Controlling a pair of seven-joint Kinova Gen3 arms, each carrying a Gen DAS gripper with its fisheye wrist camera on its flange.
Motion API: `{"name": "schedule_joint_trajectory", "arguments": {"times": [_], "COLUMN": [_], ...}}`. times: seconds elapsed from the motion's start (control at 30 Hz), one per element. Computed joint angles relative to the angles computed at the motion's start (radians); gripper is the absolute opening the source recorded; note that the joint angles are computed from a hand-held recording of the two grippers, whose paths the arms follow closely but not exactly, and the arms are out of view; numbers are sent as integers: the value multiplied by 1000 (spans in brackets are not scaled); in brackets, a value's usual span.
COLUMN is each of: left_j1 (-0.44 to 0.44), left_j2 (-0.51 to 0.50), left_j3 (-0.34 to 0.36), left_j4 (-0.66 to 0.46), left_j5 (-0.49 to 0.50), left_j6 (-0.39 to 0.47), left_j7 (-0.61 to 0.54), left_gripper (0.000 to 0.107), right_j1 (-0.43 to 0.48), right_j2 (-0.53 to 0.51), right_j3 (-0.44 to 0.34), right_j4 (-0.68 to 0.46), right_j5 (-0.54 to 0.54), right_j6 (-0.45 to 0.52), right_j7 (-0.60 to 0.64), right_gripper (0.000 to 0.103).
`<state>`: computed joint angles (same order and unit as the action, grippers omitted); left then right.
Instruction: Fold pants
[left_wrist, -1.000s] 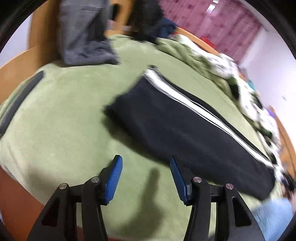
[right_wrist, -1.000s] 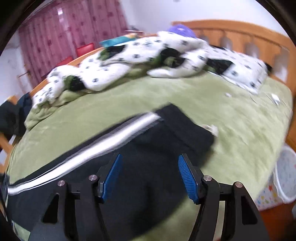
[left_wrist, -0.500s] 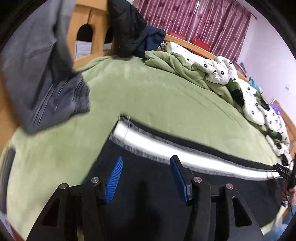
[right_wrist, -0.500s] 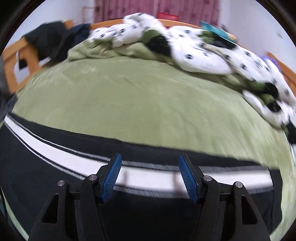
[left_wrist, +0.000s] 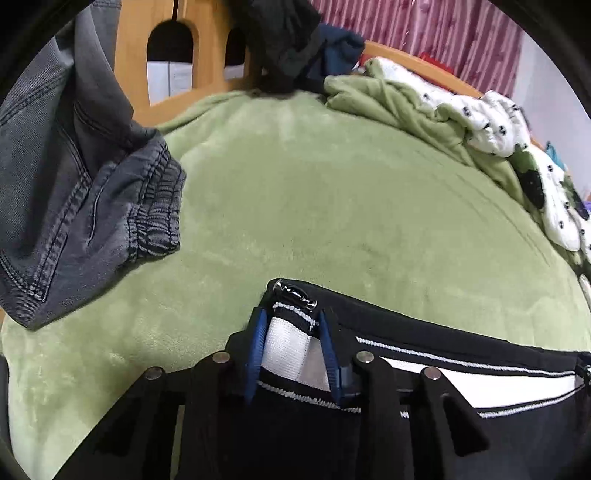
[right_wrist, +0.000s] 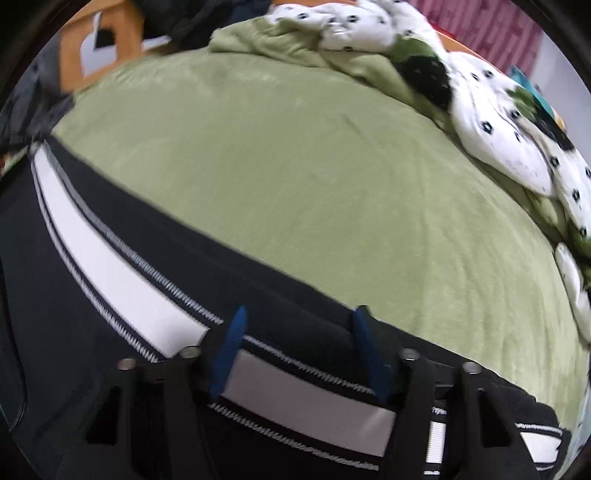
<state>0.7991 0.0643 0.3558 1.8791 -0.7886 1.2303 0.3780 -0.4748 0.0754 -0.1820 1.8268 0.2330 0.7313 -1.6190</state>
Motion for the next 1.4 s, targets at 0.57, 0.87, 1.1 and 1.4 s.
{"name": "schedule_joint_trajectory", "arguments": {"times": [0.57,0.87,1.1,1.4], "left_j1": [-39,58,80,136], "left_j2": [-39,-1,216,147], "left_j3": [13,74,-17,-79], "left_j4": [79,-50,-209,-155], "left_j5": [-22,-80,-30,9], "left_j6": [-54,75,36,21], "left_j7": [61,8,-187,-76], "left_gripper": [22,61,65,64], "right_j1": [-24,116,101,129], "right_j2": [24,-189,-51,-51], "right_j3": [-38,-51,57,-30], "right_j4": [54,196,157,152], "right_j5": [245,303,337,459], "right_j6": [-125,-212,-176,-104], "right_j7": [-372,-637,-646,-815], "right_gripper": [6,45,33,33]}}
